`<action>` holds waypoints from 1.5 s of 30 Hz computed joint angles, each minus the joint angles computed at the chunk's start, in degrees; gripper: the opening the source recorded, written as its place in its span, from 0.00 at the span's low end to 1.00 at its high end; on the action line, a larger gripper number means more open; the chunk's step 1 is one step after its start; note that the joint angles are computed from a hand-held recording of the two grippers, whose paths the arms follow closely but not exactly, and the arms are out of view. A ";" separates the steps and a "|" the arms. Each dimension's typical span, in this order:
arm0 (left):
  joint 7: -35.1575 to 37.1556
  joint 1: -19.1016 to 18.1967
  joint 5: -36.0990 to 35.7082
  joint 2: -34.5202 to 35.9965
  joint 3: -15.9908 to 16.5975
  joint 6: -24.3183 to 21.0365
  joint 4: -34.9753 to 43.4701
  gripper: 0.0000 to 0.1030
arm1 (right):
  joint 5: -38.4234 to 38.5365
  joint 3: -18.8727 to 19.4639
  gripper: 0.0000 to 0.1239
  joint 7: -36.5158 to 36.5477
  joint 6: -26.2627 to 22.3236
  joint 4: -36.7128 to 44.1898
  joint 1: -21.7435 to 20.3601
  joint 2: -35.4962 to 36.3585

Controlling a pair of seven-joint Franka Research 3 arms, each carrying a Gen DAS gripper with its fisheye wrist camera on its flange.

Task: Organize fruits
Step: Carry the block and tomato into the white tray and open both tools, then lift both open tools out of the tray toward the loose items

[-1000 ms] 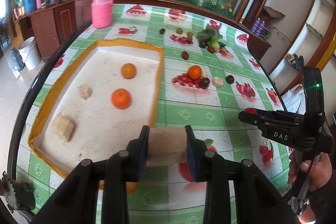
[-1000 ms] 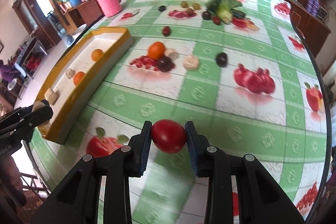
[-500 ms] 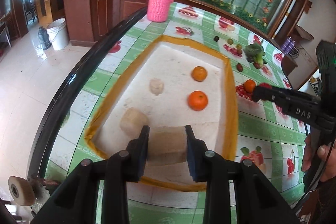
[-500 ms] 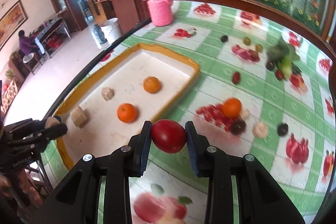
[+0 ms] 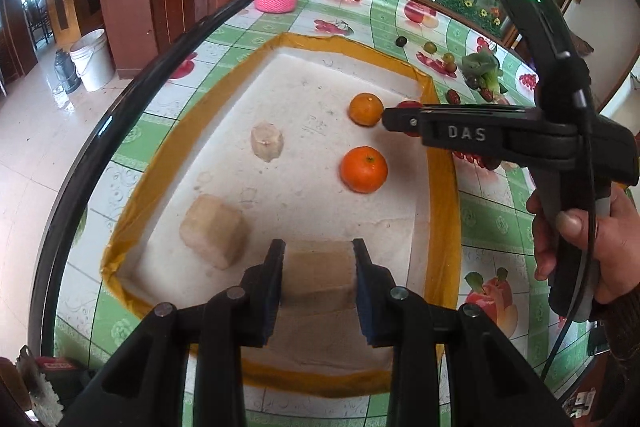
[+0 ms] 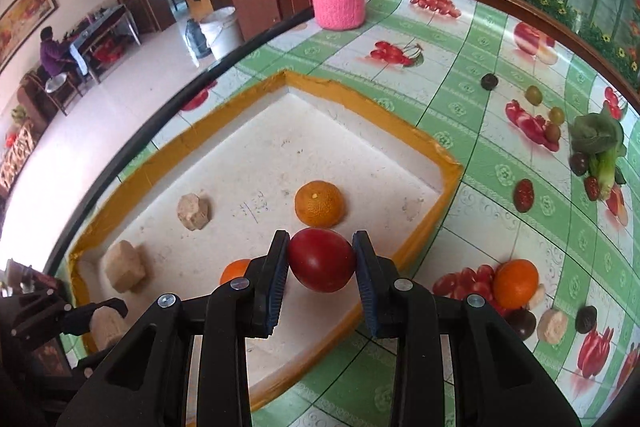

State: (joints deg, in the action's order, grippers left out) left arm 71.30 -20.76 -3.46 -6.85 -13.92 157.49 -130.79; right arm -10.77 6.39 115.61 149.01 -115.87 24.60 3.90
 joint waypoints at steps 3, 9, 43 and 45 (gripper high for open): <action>0.09 0.04 0.57 0.93 -0.17 -0.17 0.59 0.34 | -0.20 -0.06 0.25 -1.17 -0.58 0.57 0.04 0.95; 0.46 0.40 0.09 2.80 -0.38 -0.71 1.76 0.34 | -3.52 -0.67 0.25 -1.56 -1.07 1.62 0.69 2.26; -10.34 0.86 11.27 -3.33 -1.61 -1.69 -2.22 0.68 | -9.35 4.38 0.42 13.29 4.78 -15.50 -4.50 -15.48; -11.32 0.75 12.42 -4.20 -1.81 -1.88 -2.71 0.70 | -9.26 5.67 0.42 15.02 4.17 -17.73 -5.68 -17.87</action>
State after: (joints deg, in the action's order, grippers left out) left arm 59.98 -20.01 8.96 -11.05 -15.73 155.61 -133.50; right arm -20.03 12.06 130.64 153.17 -133.60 18.92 -13.97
